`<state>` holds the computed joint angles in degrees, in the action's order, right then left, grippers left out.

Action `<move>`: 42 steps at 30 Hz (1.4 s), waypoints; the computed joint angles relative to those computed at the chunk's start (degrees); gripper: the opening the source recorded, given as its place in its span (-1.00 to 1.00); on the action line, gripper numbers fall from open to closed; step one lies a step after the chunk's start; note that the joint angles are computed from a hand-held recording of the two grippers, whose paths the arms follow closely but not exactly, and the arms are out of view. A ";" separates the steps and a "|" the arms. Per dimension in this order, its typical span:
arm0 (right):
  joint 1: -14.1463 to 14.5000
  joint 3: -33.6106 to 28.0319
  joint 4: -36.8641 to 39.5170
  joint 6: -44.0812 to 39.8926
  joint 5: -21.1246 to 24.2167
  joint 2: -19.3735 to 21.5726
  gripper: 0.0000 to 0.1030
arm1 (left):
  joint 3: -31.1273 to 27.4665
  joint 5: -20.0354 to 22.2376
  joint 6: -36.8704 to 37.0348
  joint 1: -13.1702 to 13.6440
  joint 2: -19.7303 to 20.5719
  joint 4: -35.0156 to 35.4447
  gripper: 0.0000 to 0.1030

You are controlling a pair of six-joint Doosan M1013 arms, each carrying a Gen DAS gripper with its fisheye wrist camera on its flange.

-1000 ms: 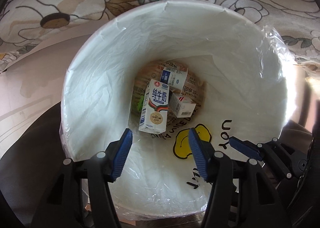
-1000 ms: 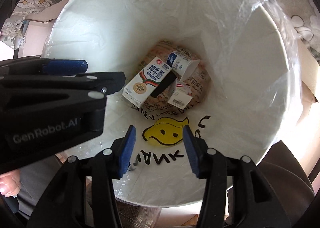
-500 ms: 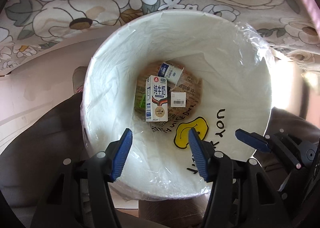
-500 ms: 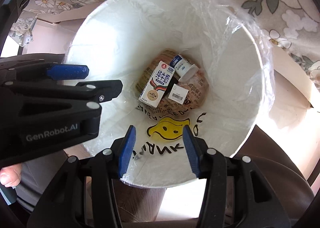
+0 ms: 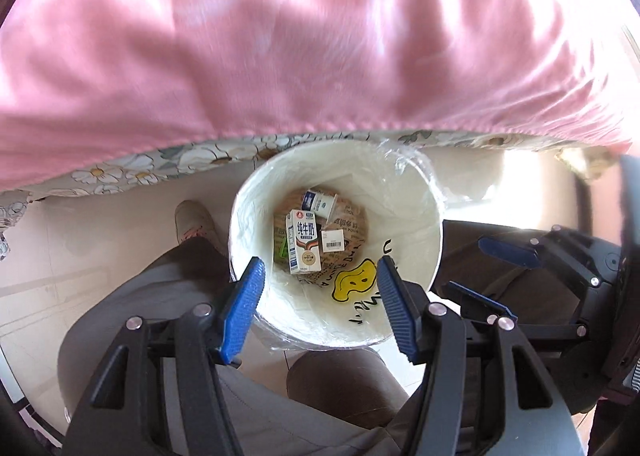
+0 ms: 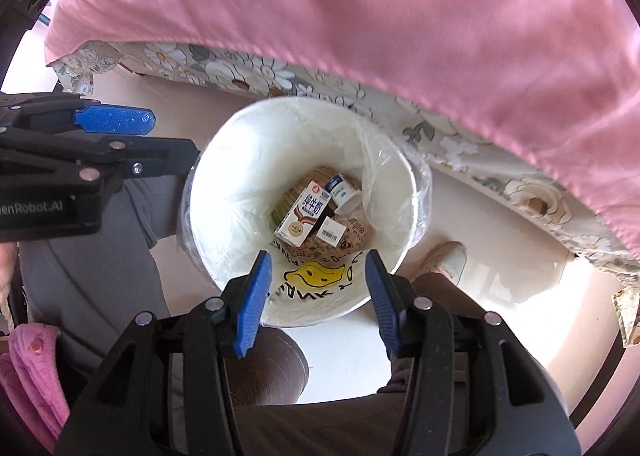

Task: Collect trash
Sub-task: 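Move both open tools back toward the red block and foil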

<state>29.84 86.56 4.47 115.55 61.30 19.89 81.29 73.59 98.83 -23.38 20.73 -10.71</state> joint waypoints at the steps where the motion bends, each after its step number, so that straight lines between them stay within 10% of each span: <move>1: 0.00 -0.31 -0.91 0.15 -0.24 -0.51 -0.03 | -0.76 0.00 -0.01 0.12 -0.34 -0.19 0.18; 18: -0.82 -8.65 -11.83 -1.68 -2.24 -5.22 0.01 | -15.71 -0.05 -2.91 -0.12 0.06 0.00 0.18; 42: -6.53 -21.04 -14.49 -7.27 -4.48 -0.87 0.08 | -45.56 9.95 -12.09 0.37 15.64 -1.11 0.18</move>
<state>23.31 65.52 -10.03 108.28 56.82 19.02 35.73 83.55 86.74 -23.01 36.37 -11.82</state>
